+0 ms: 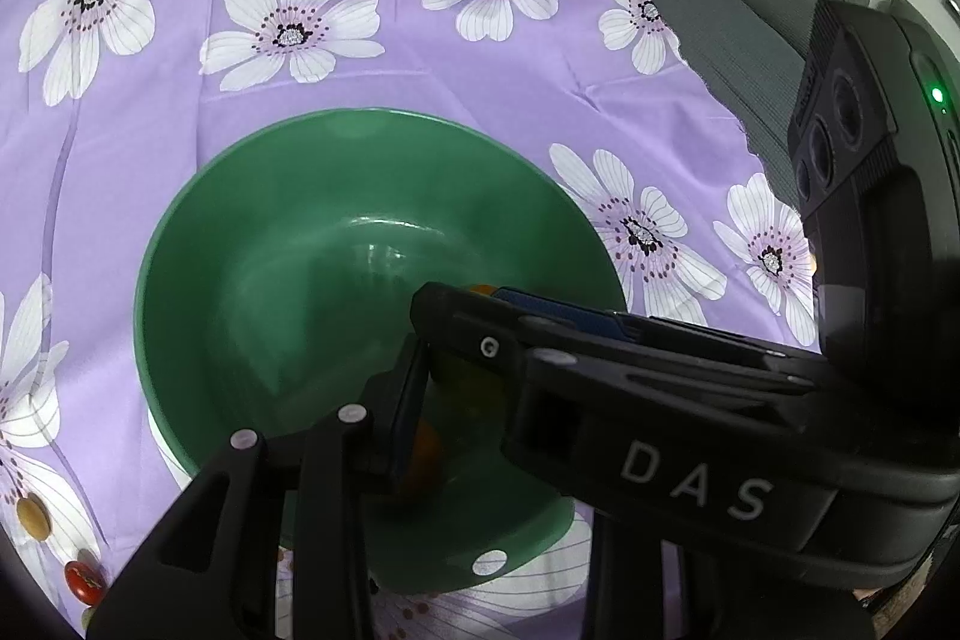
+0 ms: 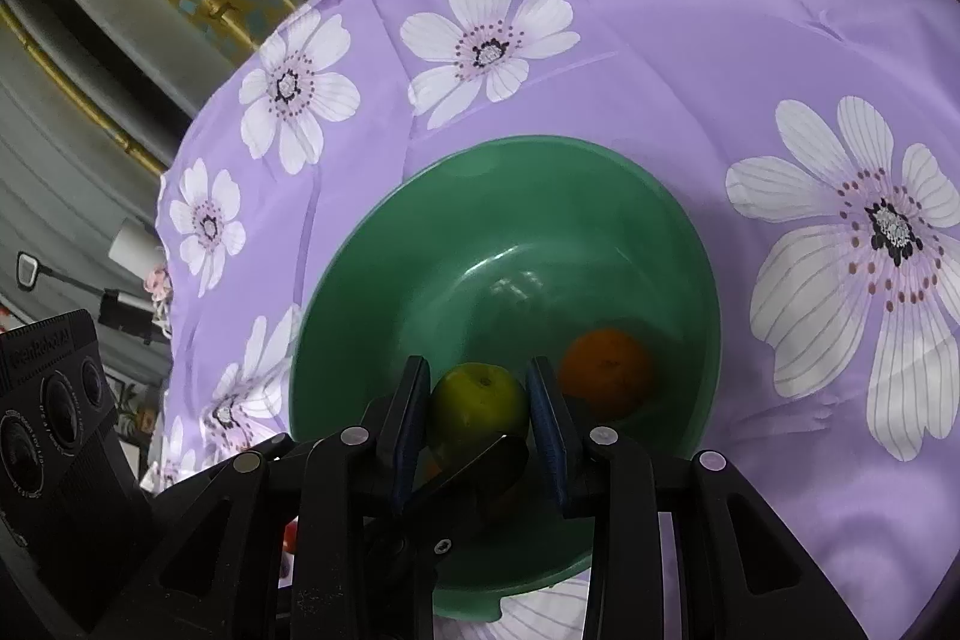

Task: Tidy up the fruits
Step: 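Lower the green plum into the bowl and open the right gripper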

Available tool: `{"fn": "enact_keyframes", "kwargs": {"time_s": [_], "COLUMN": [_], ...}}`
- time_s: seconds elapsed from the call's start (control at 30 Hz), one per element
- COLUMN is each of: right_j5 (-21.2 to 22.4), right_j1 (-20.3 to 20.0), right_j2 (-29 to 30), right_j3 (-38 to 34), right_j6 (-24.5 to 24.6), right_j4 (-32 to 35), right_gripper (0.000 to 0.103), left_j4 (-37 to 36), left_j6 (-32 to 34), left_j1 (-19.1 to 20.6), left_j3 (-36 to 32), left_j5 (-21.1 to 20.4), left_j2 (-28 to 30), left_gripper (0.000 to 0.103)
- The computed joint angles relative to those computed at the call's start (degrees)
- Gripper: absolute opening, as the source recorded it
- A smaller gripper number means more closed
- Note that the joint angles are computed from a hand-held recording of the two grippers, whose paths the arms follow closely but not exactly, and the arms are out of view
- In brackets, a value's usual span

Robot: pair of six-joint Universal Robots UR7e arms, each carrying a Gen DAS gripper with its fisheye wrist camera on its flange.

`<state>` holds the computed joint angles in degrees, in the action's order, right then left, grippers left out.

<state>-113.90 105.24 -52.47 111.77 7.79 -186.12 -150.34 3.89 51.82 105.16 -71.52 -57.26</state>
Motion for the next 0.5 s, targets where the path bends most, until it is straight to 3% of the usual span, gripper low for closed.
{"fn": "enact_keyframes", "kwargs": {"time_s": [0.5], "right_j5": [-2.69], "right_j1": [0.46], "right_j2": [0.91], "right_j3": [-1.05], "right_j6": [0.05], "right_j4": [1.5], "right_gripper": [0.036], "left_j4": [0.58], "left_j6": [-0.64], "left_j1": [0.6], "left_j3": [-0.32], "left_j5": [-0.71], "left_j2": [0.39], "left_gripper": [0.033]}}
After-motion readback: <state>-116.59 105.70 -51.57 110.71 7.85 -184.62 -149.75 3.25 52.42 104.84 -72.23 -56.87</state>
